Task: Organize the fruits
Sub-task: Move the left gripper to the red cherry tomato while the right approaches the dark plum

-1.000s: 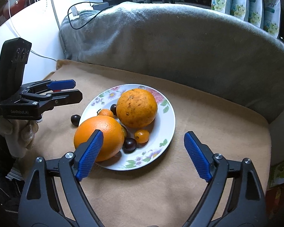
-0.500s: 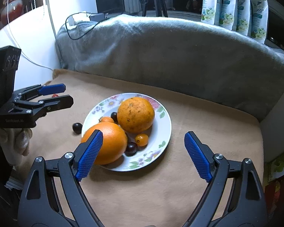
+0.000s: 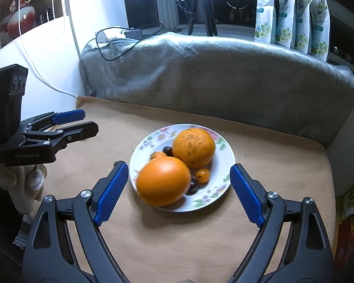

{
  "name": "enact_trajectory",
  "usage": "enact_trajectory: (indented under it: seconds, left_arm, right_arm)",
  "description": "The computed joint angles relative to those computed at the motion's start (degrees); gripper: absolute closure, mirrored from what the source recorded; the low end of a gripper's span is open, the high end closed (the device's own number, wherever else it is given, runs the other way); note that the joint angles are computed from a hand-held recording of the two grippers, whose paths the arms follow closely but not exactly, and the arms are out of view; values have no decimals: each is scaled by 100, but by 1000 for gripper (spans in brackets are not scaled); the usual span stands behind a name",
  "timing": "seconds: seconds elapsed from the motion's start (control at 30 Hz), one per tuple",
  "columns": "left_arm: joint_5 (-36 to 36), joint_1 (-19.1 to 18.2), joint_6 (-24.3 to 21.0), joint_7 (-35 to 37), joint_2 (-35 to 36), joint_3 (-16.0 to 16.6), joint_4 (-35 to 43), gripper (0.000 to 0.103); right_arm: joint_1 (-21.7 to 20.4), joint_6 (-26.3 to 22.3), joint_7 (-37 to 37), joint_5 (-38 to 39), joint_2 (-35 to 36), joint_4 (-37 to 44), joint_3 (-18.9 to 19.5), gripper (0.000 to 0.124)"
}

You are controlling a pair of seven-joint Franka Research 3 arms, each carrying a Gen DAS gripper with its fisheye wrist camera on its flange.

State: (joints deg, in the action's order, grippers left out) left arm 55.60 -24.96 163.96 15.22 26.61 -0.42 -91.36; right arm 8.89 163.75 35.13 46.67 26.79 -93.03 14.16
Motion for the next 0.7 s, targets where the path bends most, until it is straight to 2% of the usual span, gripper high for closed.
enact_trajectory:
  seconds: [0.13,0.27,0.4,0.6,0.7]
  left_arm:
    - [334,-50,38,-478,-268,148,-387,23]
    - [646,83,-42,-944,-574,118,-842,23]
    - [1100,291,-15,-1670,-890,74,-1325,23]
    - [1598,675,-47,-2250,-1211,-148,-1827,23]
    - [1752,855,-24,-2425,-1321,-255,-2020,23]
  right_arm:
    - [-32,288,-321,344,-153,-236,251,34]
    - [-3,371,-723,719,-266,-405,450,34]
    - [165,311,-841,876,-269,-452,440,34]
    - [478,192,-748,748,-157,-418,343,34]
    - [644,73,-384,518,-29,-307,229,42]
